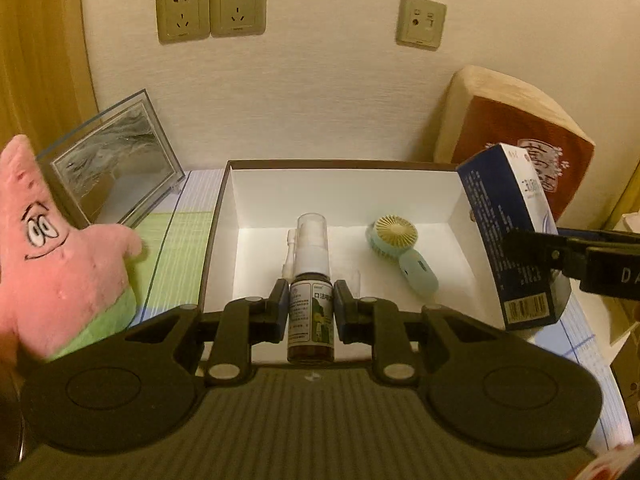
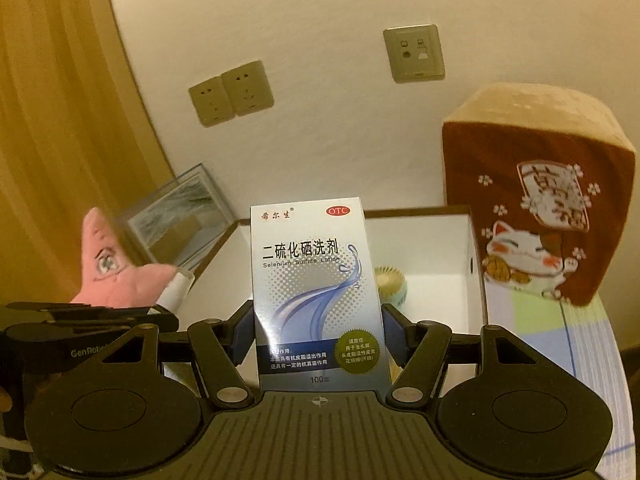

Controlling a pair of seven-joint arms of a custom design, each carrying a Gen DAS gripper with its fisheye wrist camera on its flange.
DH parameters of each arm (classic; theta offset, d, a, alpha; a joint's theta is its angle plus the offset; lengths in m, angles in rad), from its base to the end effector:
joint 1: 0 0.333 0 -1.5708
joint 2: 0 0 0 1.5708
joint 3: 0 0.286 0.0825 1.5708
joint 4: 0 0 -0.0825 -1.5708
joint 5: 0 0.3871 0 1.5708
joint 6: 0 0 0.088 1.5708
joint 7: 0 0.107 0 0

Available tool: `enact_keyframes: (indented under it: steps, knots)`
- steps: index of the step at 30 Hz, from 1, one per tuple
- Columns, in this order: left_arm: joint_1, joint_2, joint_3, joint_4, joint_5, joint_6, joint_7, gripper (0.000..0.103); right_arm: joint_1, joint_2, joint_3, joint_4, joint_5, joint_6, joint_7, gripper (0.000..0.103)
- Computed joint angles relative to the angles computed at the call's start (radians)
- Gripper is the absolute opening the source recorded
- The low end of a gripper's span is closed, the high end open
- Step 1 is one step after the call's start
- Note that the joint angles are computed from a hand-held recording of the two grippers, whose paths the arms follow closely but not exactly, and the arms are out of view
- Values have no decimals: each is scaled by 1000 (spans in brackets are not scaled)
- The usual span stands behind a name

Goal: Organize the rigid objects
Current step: 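Carry the medicine box and spray bottle with both tools over the brown box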

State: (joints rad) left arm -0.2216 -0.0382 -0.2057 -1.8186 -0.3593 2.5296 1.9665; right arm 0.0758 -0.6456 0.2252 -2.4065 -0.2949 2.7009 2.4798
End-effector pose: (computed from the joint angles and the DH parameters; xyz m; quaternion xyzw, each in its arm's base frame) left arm 0.5510 -0.2490 0.6026 -0.4253 0.8175 -0.3598 0.1461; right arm 0.4047 0.1563 0.6163 -0.4957 0.7308 -0.2588 0.3914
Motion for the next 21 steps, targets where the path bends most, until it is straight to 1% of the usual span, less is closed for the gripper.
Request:
enact_keyframes:
  steps: [5, 8, 14, 21]
  knots:
    - [1, 96, -11, 98, 57, -17, -60, 21, -34, 86, -1, 58, -23, 13, 13, 64]
    - [3, 148, -18, 146, 87, -40, -84, 21, -36, 133, -7, 88, -30, -2, 28, 64]
    - [4, 217, -27, 195, 148, -82, -126, 21, 7, 218, -39, 124, -6, -55, 48, 64]
    - [2, 280, -33, 247, 190, -125, -154, 21, 53, 272, -71, 142, 18, -102, 54, 64]
